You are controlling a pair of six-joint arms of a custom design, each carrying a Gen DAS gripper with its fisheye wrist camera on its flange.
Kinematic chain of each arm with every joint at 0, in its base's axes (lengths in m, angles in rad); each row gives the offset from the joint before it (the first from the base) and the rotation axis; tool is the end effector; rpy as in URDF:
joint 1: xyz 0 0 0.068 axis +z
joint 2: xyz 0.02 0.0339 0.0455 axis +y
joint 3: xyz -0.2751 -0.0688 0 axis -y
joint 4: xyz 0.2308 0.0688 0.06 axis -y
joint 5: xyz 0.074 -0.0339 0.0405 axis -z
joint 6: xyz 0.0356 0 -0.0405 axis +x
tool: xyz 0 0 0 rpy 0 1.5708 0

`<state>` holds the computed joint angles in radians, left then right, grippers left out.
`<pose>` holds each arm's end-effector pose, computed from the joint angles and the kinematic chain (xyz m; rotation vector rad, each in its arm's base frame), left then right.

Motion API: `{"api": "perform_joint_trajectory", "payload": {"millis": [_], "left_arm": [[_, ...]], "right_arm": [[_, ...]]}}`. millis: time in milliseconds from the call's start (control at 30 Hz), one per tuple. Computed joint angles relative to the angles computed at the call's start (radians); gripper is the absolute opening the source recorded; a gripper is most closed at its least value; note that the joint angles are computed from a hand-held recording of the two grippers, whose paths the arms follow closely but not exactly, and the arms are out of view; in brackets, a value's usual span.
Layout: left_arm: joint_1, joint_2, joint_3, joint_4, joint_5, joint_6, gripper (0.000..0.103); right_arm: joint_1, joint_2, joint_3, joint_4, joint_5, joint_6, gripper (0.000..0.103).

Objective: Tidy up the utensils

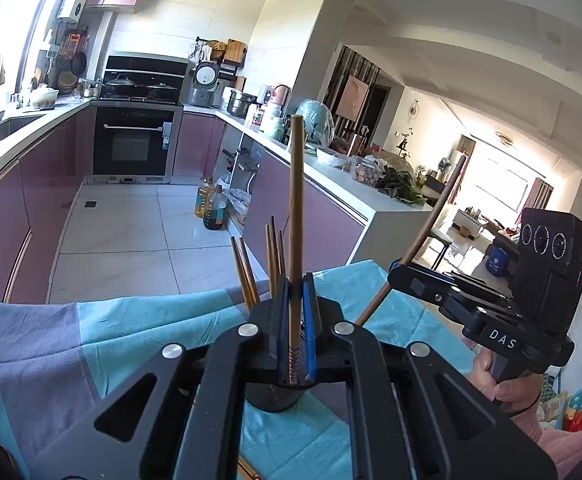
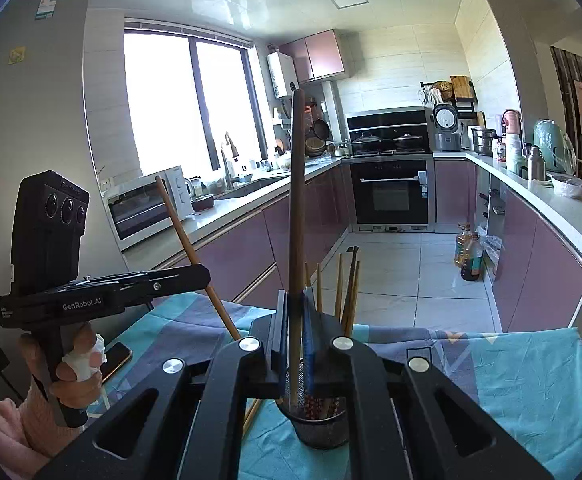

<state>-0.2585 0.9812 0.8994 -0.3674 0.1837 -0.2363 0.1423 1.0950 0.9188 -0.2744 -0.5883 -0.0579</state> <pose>0.1918 -0.0575 0.3358 0.1409 2.0428 -0.4970 0.2199 0.0515 0.3315 -0.5672 1.9158 0.6460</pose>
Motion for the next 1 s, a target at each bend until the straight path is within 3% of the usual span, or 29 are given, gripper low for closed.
{"api": "perform_joint_trajectory", "payload": {"millis": [400,1000], "left_arm": [[-0.066,0.147,0.047,-0.033,-0.08,0.041,0.007],[-0.036,0.335,0.09,-0.061,-0.03,0.103,0.007]], "right_arm": [[0.075,0.117,0.016,-0.002,0.09,-0.021,0.006],[0.123,0.243,0.034,-0.034,0.149,-0.04,0.006]]}}
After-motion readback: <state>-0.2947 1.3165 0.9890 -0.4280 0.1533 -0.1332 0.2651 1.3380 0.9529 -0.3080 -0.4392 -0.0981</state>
